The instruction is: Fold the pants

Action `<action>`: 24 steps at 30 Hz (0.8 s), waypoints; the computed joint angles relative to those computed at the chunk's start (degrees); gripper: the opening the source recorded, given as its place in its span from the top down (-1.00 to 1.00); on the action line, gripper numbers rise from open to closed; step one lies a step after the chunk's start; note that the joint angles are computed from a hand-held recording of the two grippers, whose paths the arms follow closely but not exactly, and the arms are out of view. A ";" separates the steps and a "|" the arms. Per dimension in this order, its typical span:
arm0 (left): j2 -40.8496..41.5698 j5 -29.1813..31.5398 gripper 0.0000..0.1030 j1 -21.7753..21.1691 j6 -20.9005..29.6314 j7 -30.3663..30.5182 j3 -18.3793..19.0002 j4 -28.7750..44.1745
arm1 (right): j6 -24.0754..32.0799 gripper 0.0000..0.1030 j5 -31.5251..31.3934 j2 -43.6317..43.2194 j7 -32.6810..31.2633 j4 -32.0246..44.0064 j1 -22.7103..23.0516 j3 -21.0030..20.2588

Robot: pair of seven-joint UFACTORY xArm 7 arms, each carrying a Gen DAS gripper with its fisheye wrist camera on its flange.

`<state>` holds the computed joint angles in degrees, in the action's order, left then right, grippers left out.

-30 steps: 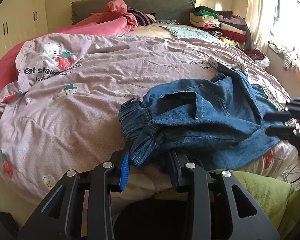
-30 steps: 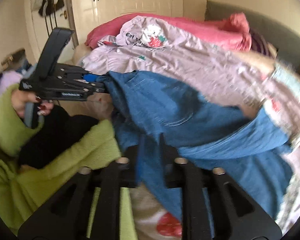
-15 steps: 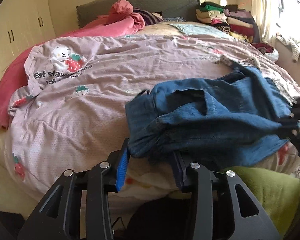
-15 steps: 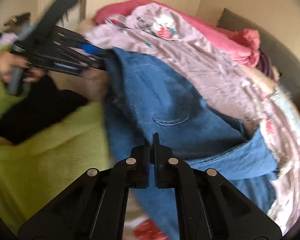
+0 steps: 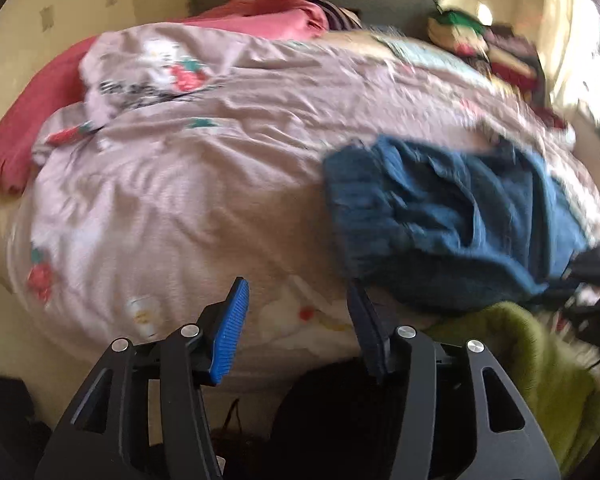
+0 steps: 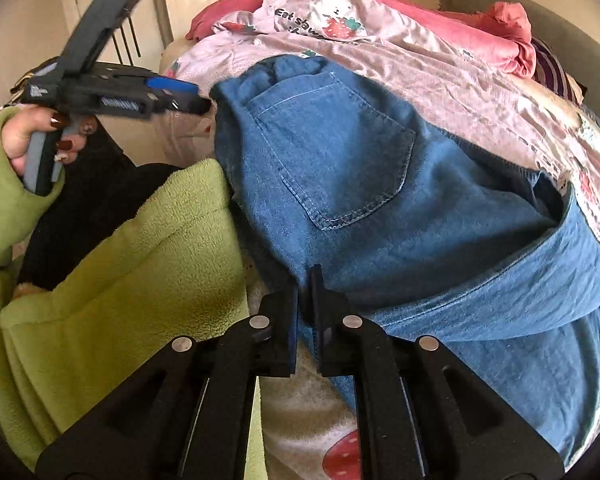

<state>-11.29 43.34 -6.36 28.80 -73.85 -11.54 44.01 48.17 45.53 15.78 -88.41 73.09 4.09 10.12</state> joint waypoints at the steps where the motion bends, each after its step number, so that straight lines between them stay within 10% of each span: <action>1: -2.00 0.24 0.03 0.32 -2.34 -1.58 0.38 -1.18 | 0.25 0.94 0.21 0.03 -0.03 0.01 -0.10 0.04; 9: 7.35 -2.46 0.03 -1.99 -9.36 6.88 -0.19 8.73 | 3.23 0.83 1.46 -1.70 -1.57 -1.15 -1.18 -0.60; 13: 15.05 -1.92 0.03 -6.62 -0.96 12.24 0.89 15.89 | 5.62 0.81 5.12 -3.46 -2.32 -0.77 -2.57 -1.65; 24: 16.68 -0.54 0.00 -10.26 -4.60 10.74 7.03 13.66 | -0.59 0.52 2.35 1.23 8.99 4.39 0.89 -1.11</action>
